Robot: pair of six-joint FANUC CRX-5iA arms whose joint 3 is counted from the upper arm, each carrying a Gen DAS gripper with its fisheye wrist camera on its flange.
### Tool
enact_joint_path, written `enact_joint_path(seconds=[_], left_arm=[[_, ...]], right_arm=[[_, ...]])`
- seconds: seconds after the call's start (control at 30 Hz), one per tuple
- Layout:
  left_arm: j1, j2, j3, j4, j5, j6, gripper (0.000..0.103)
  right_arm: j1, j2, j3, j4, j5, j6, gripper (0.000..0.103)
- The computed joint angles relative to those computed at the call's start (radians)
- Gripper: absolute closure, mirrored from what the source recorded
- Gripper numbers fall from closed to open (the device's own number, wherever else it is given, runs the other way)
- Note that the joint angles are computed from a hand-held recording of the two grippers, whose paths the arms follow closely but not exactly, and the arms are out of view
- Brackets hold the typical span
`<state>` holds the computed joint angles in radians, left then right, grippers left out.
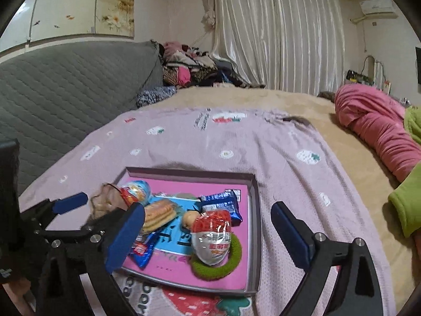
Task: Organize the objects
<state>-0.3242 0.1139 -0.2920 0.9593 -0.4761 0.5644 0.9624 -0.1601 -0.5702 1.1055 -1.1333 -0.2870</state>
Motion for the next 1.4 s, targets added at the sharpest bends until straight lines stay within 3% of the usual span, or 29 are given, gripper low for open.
enact_joint_path(seconds=[0.1, 0.2, 0.33, 0.8, 1.2, 1.4], left_arm=[[0.014, -0.041, -0.013, -0.058, -0.011, 0.042, 0.008], [0.021, -0.097, -0.046, -0.045, 0.001, 0.034, 0.008], [0.049, -0.162, -0.044, -0.135, -0.018, 0.098, 0.008], [0.154, -0.410, -0.073, -0.268, -0.137, 0.211, 0.008], [0.268, -0.622, -0.201, -0.270, -0.267, 0.185, 0.008], [0.307, -0.737, -0.311, -0.275, -0.266, 0.156, 0.008]], right_arm=[[0.047, -0.003, 0.021, -0.009, -0.054, 0.002, 0.004], [0.094, -0.008, 0.046, -0.016, -0.113, 0.006, 0.004], [0.144, -0.001, 0.096, -0.042, -0.191, 0.042, 0.004], [0.334, 0.004, 0.205, -0.038, -0.412, 0.042, 0.003], [0.513, 0.027, 0.239, -0.095, -0.568, -0.025, 0.001], [0.597, 0.033, 0.209, -0.135, -0.602, -0.124, 0.001]])
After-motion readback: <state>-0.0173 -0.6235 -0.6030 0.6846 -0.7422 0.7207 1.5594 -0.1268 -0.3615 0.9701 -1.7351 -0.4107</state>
